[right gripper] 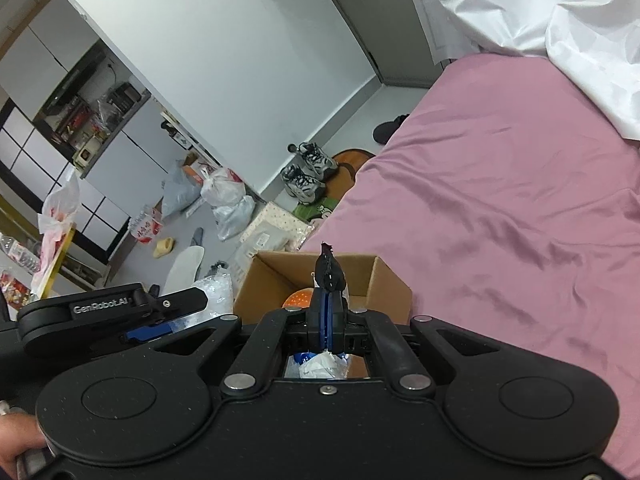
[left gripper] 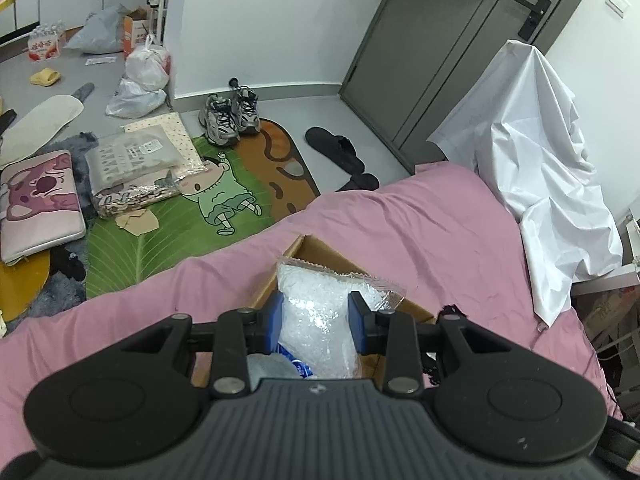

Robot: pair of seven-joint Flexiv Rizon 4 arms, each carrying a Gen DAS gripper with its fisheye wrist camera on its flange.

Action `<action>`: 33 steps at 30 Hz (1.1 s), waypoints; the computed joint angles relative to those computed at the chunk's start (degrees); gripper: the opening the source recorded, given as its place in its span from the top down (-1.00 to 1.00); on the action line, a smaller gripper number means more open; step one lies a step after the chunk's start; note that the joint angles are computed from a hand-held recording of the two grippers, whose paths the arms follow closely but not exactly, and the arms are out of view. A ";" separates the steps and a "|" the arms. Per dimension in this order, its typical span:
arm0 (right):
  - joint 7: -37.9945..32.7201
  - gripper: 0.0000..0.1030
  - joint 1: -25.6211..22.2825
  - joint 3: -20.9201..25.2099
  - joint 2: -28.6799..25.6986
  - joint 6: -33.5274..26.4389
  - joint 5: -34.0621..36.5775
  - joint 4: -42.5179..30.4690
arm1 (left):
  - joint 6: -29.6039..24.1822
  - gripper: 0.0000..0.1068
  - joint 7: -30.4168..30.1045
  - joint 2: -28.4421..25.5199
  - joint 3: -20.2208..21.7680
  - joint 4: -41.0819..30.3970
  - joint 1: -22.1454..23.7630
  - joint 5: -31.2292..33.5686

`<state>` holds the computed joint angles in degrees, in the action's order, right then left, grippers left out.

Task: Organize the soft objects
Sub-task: 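Carry the bubble-wrap bag and black-and-white plush into the box and open both tools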

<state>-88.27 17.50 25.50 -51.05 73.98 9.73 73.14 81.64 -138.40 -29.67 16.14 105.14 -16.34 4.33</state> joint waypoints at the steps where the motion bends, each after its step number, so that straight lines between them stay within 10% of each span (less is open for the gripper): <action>1: 0.58 0.98 0.51 -0.46 -0.21 -0.17 -0.13 -0.35 | 0.40 0.38 1.36 0.12 -1.46 0.34 1.46 -0.51; 13: 4.88 0.83 3.16 -2.80 -0.91 -0.43 -2.39 -0.92 | 1.82 0.38 11.34 -3.10 -8.58 0.16 7.53 -8.30; 25: 9.99 0.08 3.75 -5.62 -1.59 -0.19 -4.65 -1.82 | 0.05 0.37 17.30 -7.13 -10.55 -3.60 8.12 -13.60; 33: 11.67 0.01 3.36 -5.93 -2.45 -2.14 -5.36 -3.18 | 0.19 0.31 20.48 -8.54 -11.94 -5.99 8.17 -14.17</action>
<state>-76.60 20.86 19.58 -53.51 71.84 4.37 69.96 81.83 -117.92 -38.21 4.19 99.15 -8.17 -9.84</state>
